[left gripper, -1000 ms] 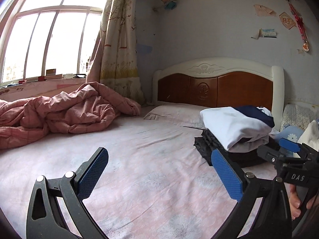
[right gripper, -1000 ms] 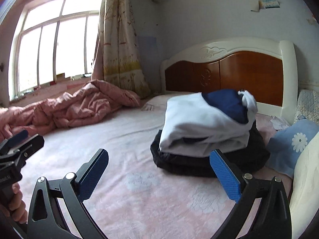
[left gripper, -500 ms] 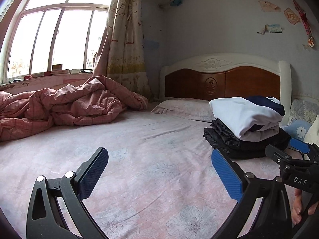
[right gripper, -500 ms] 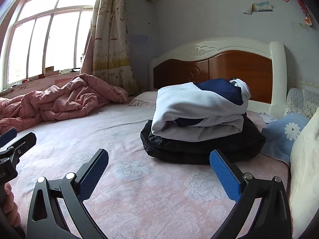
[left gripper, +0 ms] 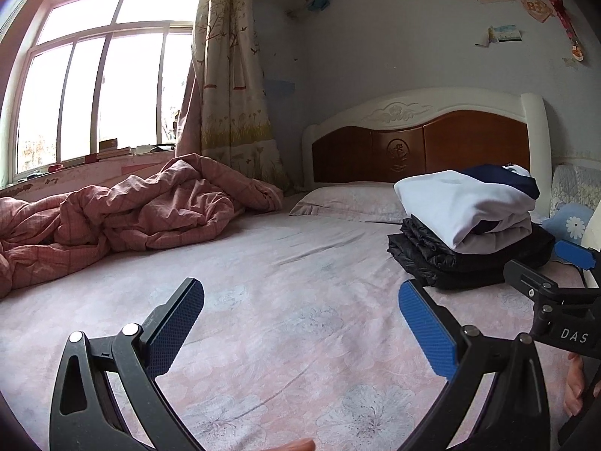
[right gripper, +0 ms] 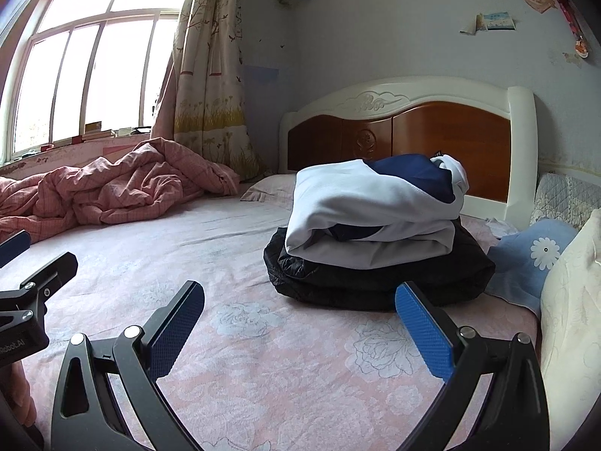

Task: Fold large clothes

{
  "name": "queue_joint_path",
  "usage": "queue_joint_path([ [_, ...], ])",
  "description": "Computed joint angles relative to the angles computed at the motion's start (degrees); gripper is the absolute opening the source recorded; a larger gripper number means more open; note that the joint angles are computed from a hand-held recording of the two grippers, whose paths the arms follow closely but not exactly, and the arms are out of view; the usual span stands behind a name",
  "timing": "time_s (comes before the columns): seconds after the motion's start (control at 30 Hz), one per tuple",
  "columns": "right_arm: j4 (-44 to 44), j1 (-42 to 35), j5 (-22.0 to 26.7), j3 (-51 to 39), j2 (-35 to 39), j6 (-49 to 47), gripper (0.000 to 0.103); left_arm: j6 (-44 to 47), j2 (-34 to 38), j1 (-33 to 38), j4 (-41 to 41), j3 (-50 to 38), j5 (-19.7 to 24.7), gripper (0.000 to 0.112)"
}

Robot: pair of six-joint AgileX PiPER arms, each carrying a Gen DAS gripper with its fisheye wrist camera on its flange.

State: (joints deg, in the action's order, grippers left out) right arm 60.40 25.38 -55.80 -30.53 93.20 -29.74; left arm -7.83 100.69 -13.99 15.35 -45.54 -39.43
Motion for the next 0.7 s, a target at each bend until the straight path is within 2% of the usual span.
queue_joint_path([
  [0.7, -1.0, -3.5, 4.4, -1.2, 0.4, -0.7, 0.103, 0.3, 0.3, -0.1, -0.9, -0.6, 1.2, 0.103],
])
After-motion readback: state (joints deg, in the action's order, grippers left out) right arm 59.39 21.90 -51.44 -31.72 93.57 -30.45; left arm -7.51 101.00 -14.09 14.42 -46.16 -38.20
